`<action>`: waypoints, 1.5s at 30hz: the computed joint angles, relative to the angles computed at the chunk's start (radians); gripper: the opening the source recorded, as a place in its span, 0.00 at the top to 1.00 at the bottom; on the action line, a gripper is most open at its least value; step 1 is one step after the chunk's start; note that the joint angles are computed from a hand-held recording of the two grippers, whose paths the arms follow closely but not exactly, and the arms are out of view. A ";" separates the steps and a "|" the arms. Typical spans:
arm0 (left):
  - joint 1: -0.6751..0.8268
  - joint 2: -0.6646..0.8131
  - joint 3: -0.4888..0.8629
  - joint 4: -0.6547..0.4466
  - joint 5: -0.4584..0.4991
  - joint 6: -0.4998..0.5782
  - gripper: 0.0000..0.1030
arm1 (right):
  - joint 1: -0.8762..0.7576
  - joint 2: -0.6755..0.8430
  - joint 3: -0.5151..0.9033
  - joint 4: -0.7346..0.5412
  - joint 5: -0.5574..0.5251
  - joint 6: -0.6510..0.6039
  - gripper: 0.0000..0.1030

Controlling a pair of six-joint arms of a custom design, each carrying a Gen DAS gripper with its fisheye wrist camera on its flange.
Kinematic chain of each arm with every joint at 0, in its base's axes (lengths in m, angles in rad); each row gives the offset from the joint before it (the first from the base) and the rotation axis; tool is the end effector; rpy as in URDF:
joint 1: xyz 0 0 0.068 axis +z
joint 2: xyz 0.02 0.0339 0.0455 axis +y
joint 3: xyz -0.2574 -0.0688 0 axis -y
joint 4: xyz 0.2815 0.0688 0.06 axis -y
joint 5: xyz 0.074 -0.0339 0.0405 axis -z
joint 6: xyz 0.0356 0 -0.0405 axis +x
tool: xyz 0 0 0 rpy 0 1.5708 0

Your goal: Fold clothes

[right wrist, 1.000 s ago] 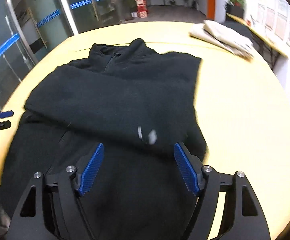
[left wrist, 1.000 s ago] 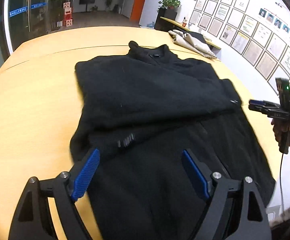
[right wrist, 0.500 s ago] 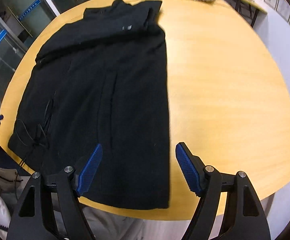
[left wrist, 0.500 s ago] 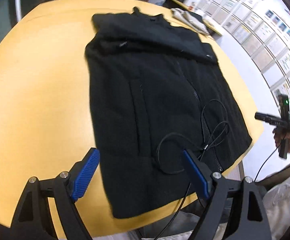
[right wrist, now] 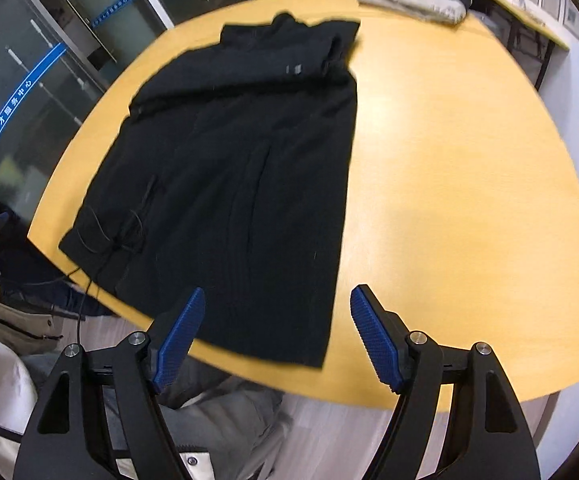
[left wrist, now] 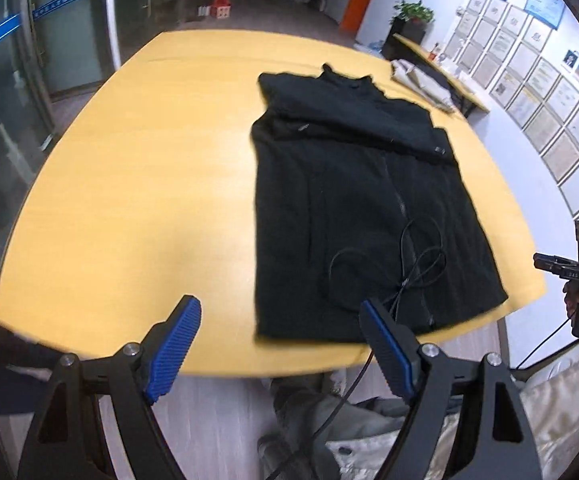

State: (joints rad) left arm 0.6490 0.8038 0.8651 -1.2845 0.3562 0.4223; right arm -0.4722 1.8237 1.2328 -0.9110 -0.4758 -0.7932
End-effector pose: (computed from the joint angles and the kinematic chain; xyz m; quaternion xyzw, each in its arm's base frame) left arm 0.1312 0.0839 0.2750 -0.0792 0.9666 -0.0632 0.2354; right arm 0.3270 -0.1487 0.1503 -0.1632 0.9575 0.1701 0.1663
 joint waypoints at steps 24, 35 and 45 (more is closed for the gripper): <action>-0.247 0.491 -0.204 0.580 0.061 -0.128 0.17 | 0.085 0.123 -0.168 0.351 0.170 0.070 0.26; -0.247 0.553 -0.254 0.664 0.118 -0.186 0.25 | 0.101 0.155 -0.220 0.485 0.187 0.135 0.36; -0.177 0.578 -0.222 0.551 0.106 -0.110 0.49 | 0.123 0.123 -0.218 0.412 0.190 0.102 0.82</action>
State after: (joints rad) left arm 0.4724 1.3822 0.6435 -0.7333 0.4617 0.3120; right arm -0.3493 1.9469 1.0152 -0.4991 -0.2856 -0.6915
